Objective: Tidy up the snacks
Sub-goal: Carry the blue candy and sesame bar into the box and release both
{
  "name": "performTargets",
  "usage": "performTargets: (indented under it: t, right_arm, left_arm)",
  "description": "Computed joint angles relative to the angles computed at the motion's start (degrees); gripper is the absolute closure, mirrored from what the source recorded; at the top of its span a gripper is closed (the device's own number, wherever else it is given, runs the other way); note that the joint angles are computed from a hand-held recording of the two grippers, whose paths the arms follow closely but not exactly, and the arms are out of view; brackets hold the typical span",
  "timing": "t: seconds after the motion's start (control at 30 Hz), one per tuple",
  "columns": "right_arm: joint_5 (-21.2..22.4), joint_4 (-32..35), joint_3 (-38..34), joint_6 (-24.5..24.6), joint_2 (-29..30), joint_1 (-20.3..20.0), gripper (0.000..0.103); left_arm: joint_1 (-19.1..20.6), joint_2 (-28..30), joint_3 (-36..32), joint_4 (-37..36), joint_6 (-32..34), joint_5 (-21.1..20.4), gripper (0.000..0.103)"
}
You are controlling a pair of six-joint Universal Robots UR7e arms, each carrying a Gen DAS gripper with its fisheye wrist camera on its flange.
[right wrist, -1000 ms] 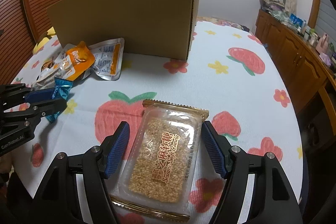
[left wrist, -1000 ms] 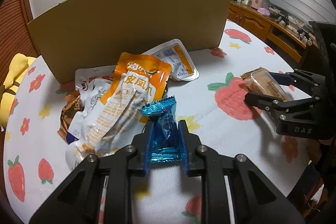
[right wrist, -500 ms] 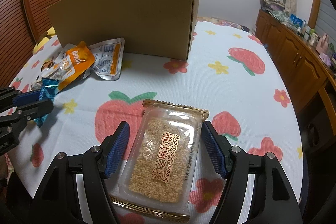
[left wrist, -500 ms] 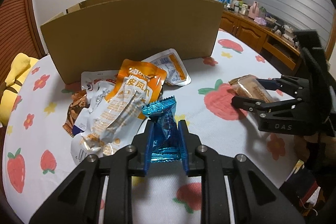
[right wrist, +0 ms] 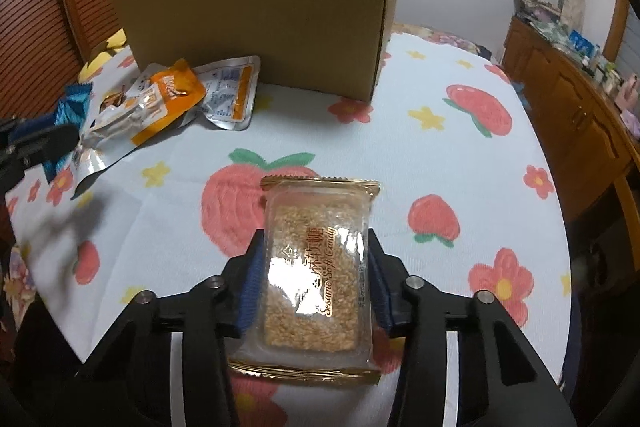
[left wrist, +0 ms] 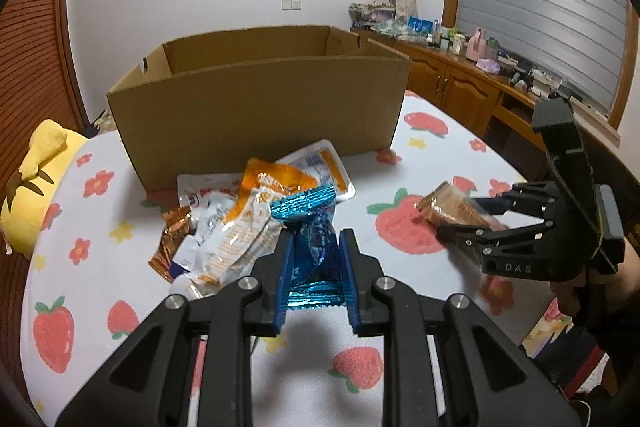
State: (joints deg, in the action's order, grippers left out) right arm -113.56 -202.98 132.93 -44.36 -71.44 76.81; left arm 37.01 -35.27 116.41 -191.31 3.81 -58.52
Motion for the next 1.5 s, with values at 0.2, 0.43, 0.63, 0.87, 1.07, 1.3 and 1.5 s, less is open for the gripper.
performTargets:
  t: [0.2,0.43,0.63,0.87,1.07,1.3,1.5]
  right_arm:
    - [2.7,1.4,0.8,0.5,-2.4,-0.2,0.060]
    - [3.2,2.0,0.4,0.0,-4.4,3.4,0.060]
    - [3.3,2.2,-0.6,-0.8,-5.1,6.9,0.059]
    - [3.0,3.8,-3.8,-1.1,-4.2,9.9,0.059]
    - [4.1,6.8,-8.3,-1.9,-2.6,11.5,0.059]
    - [5.2,11.2,-14.2,-2.8,-0.2,12.7,0.059]
    - [6.0,14.9,-19.7,-3.3,2.8,12.8,0.059]
  left_arm:
    - [-0.1,-1.2,-0.2,-0.8,1.1,0.4,0.082]
    - [-0.2,-2.4,-1.0,-1.2,2.7,1.3,0.082]
    - [-0.2,-3.4,-1.9,-1.0,4.2,1.8,0.082]
    - [0.2,-3.4,-4.3,-0.8,5.9,2.8,0.082]
    - [1.1,-2.8,-7.6,0.0,7.8,3.7,0.082]
    - [3.0,-1.4,-12.7,2.0,9.4,3.8,0.082]
    - [4.6,0.8,-18.0,5.5,11.2,4.2,0.082]
